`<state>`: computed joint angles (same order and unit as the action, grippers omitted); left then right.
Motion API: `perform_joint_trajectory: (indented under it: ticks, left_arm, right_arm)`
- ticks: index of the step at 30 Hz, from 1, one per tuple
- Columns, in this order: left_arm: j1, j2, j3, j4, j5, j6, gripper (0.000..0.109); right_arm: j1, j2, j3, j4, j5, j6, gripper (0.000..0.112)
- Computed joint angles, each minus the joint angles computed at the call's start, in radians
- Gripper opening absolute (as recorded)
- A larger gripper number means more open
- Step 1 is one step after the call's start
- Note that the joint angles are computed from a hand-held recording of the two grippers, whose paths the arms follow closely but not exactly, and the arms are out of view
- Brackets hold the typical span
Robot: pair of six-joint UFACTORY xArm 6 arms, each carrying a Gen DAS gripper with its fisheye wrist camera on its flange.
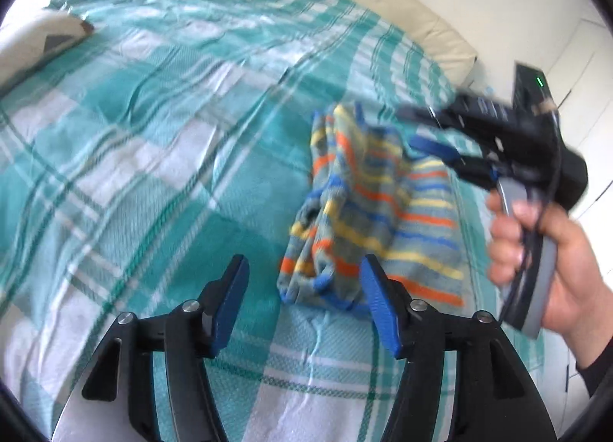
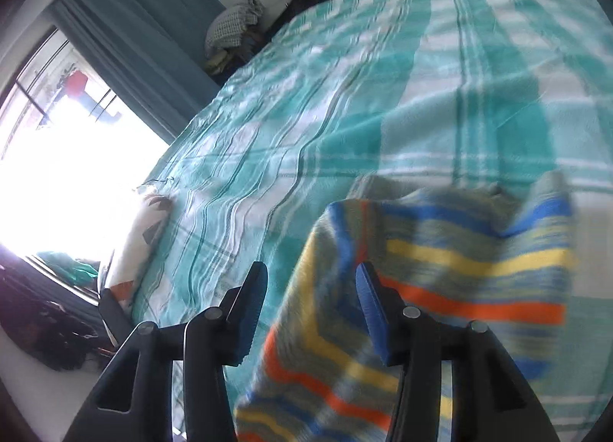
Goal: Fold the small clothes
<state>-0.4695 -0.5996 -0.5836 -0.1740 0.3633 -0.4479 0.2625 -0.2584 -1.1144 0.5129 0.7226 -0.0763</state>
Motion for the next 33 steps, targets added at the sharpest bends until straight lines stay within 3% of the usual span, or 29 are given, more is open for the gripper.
perform_joint_trajectory:
  ticks: [2, 5, 6, 7, 8, 10, 11, 12, 14, 17, 20, 23, 28, 30, 33]
  left_arm:
    - [-0.006, 0.033, -0.038, 0.003, -0.01, 0.021, 0.074]
    - [-0.005, 0.161, -0.148, -0.011, 0.019, 0.096, 0.074]
    - [-0.005, 0.169, -0.156, 0.032, 0.045, 0.072, 0.069]
    - [0.006, 0.213, -0.193, 0.081, 0.095, 0.041, 0.049]
    - [0.022, 0.251, -0.227, 0.087, 0.166, 0.033, 0.038]
    - [0.043, 0.274, -0.231, -0.018, 0.2, 0.084, 0.037]
    - [0.052, 0.262, -0.225, -0.046, 0.203, 0.114, 0.037]
    - [0.056, 0.253, -0.229, -0.032, 0.221, 0.127, 0.038]
    - [0.055, 0.213, -0.228, 0.07, 0.25, 0.095, 0.055]
    - [0.073, 0.17, -0.225, 0.026, 0.209, 0.166, 0.071]
    - [0.084, 0.252, -0.324, -0.085, 0.199, 0.293, 0.073]
    - [0.063, 0.376, -0.458, -0.081, 0.216, 0.342, 0.074]
    - [0.059, 0.588, -0.625, 0.157, 0.31, 0.172, 0.071]
    - [0.078, 0.612, -0.613, 0.111, 0.298, 0.182, 0.071]
    - [0.078, 0.559, -0.566, 0.151, 0.268, 0.147, 0.071]
  right_arm:
    - [-0.01, -0.073, 0.043, -0.08, 0.02, -0.011, 0.048]
    - [0.0, -0.208, 0.137, -0.159, 0.066, -0.088, 0.04]
    - [0.009, -0.241, 0.166, -0.169, 0.081, -0.11, 0.038]
    - [0.014, -0.276, 0.201, -0.168, 0.103, -0.132, 0.038]
    - [0.024, -0.303, 0.238, -0.194, 0.125, -0.123, 0.038]
    - [0.045, -0.337, 0.317, -0.324, 0.166, -0.06, 0.033]
    - [0.043, -0.357, 0.364, -0.355, 0.168, -0.046, 0.025]
    - [0.039, -0.397, 0.414, -0.344, 0.127, -0.041, 0.023]
    - [0.02, -0.425, 0.427, -0.309, 0.128, -0.03, 0.023]
    - [0.002, -0.418, 0.384, -0.279, 0.145, -0.027, 0.026]
    - [-0.005, -0.377, 0.315, -0.303, 0.102, -0.037, 0.026]
    - [-0.012, -0.291, 0.226, -0.331, 0.082, -0.03, 0.026]
    - [-0.041, -0.116, 0.132, -0.357, 0.046, 0.033, 0.026]
    - [-0.052, -0.056, 0.123, -0.369, 0.074, 0.066, 0.027]
    - [-0.043, -0.075, 0.173, -0.384, -0.001, 0.085, 0.027]
